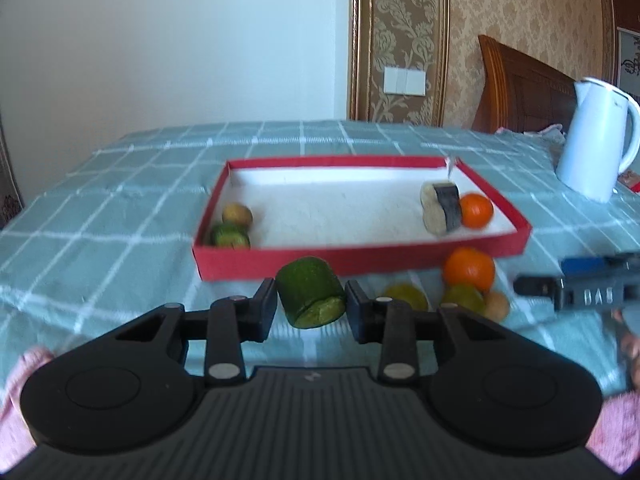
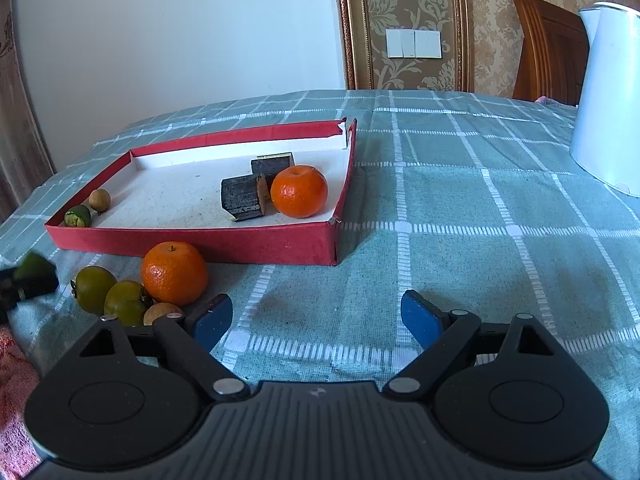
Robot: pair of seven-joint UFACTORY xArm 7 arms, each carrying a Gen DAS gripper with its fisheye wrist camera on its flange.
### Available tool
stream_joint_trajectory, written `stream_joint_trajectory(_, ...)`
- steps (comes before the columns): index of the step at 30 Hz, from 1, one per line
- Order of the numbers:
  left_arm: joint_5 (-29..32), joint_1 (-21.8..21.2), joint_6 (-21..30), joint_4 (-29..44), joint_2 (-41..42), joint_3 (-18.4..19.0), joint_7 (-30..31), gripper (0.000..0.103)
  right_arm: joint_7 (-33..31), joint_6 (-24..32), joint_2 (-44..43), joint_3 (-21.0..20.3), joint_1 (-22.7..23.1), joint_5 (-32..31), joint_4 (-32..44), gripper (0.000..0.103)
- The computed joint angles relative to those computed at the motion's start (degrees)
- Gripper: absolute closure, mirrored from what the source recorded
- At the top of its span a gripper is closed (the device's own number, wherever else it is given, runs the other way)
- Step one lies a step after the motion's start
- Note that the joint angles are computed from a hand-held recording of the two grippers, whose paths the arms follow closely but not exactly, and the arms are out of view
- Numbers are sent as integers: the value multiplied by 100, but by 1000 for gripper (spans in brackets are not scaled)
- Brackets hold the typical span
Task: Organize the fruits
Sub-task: 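Carry the lime piece into the red box and open the left gripper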
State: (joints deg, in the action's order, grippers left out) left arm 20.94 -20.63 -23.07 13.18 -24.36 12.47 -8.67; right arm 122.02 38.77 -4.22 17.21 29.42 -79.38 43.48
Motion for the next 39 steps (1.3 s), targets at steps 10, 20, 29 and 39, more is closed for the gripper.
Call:
stream_joint_trajectory(10,-411,505,-27,1380,1298,-761,-101,70,-343,148,78,15,61,240,96,10)
stream_joint_trajectory(20,-873,1168,236,2474,2497,-1549,146,70,-545,195,141,-7,105,352,173,8)
stream_joint_trajectory(29,-1430,1190,171,2644,2797,-1696,589,70,-759,271,213,-15,149,475,254,5)
stream_joint_trajectory(39,-2,1828,443,2741,2779,-1926,-742,68,-898,238,230,-42,172,537,276,2)
